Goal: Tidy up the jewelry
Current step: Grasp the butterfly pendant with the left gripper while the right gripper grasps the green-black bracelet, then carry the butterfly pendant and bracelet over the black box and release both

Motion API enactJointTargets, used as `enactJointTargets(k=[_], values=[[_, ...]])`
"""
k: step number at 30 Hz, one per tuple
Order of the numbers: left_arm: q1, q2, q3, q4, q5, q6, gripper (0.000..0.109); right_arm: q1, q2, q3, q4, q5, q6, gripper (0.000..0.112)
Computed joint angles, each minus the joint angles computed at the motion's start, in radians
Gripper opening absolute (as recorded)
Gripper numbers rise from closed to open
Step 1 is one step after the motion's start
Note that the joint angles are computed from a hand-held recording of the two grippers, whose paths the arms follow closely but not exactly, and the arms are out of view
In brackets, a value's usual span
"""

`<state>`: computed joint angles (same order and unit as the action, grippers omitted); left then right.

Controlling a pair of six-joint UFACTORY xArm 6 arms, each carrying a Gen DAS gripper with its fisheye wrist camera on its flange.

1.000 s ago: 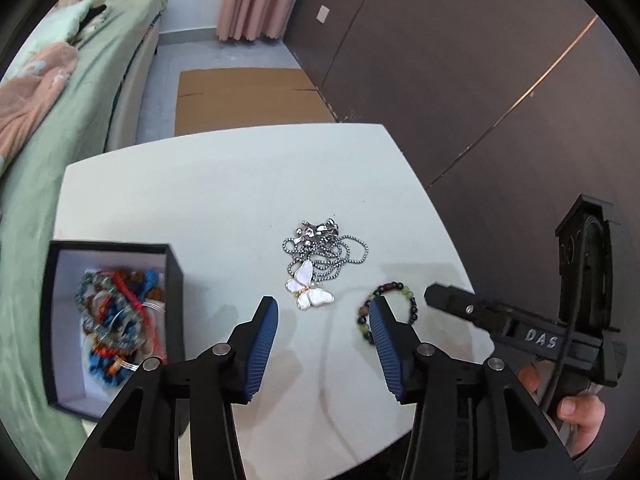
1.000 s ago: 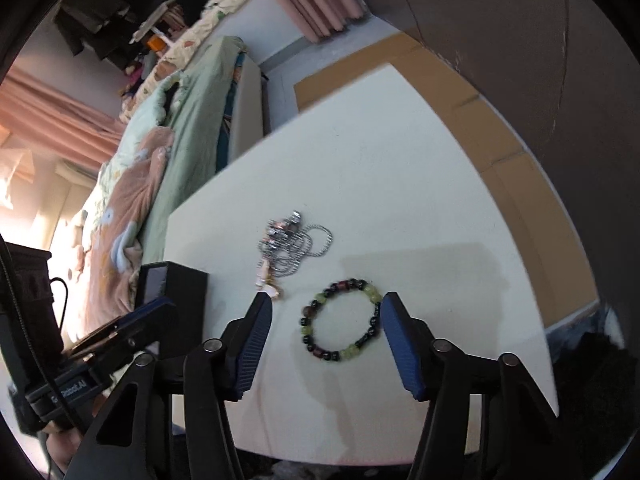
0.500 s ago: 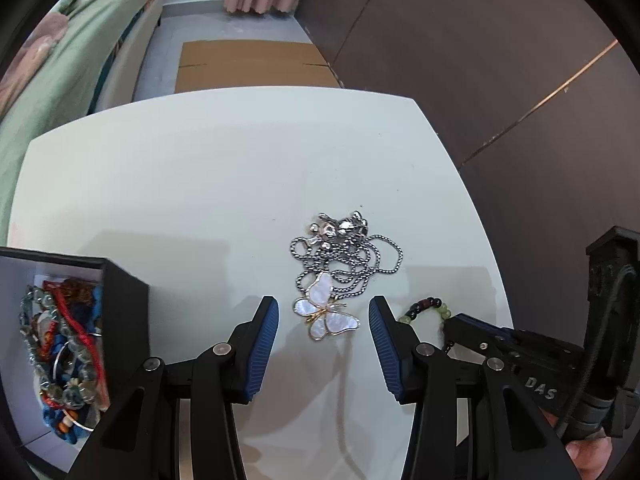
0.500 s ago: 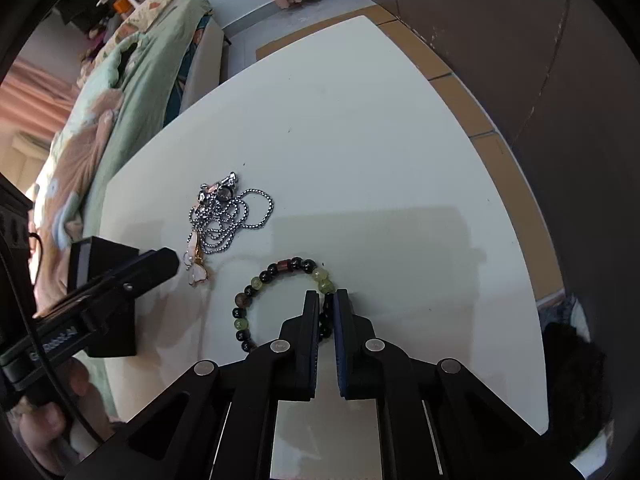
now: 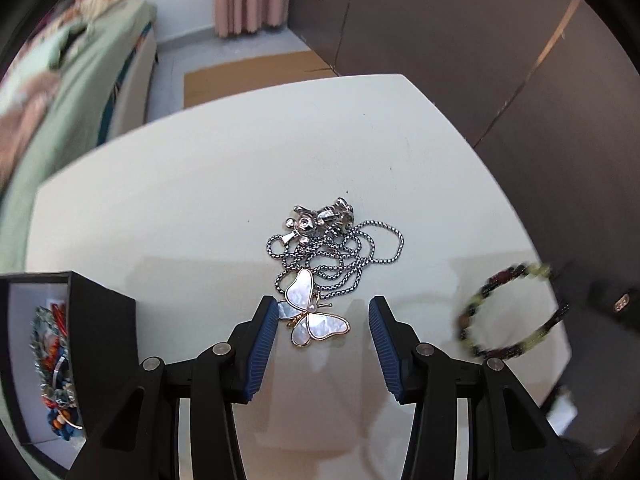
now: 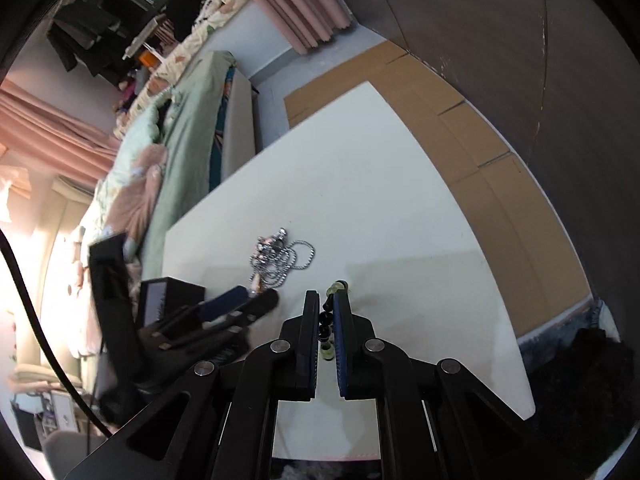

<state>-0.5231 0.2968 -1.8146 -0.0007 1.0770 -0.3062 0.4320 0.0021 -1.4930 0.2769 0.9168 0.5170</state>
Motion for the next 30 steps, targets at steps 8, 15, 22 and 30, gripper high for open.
enactJointTargets(k=[8, 15, 22, 30], values=[[-0.001, -0.086, 0.128, 0.03, -0.098, 0.041, 0.024, -0.004, -0.013, -0.016, -0.011, -0.029, 0.015, 0.007], [0.038, -0.126, 0.144, -0.063, -0.117, 0.045, 0.002, 0.011, 0.013, -0.056, 0.012, -0.053, 0.0, 0.007], [0.057, -0.181, 0.206, -0.126, -0.157, 0.048, 0.001, 0.019, 0.104, -0.168, 0.035, 0.088, -0.05, 0.035], [0.081, -0.231, 0.222, -0.186, -0.196, 0.078, 0.001, -0.003, 0.148, -0.195, -0.064, 0.18, -0.022, 0.063]])
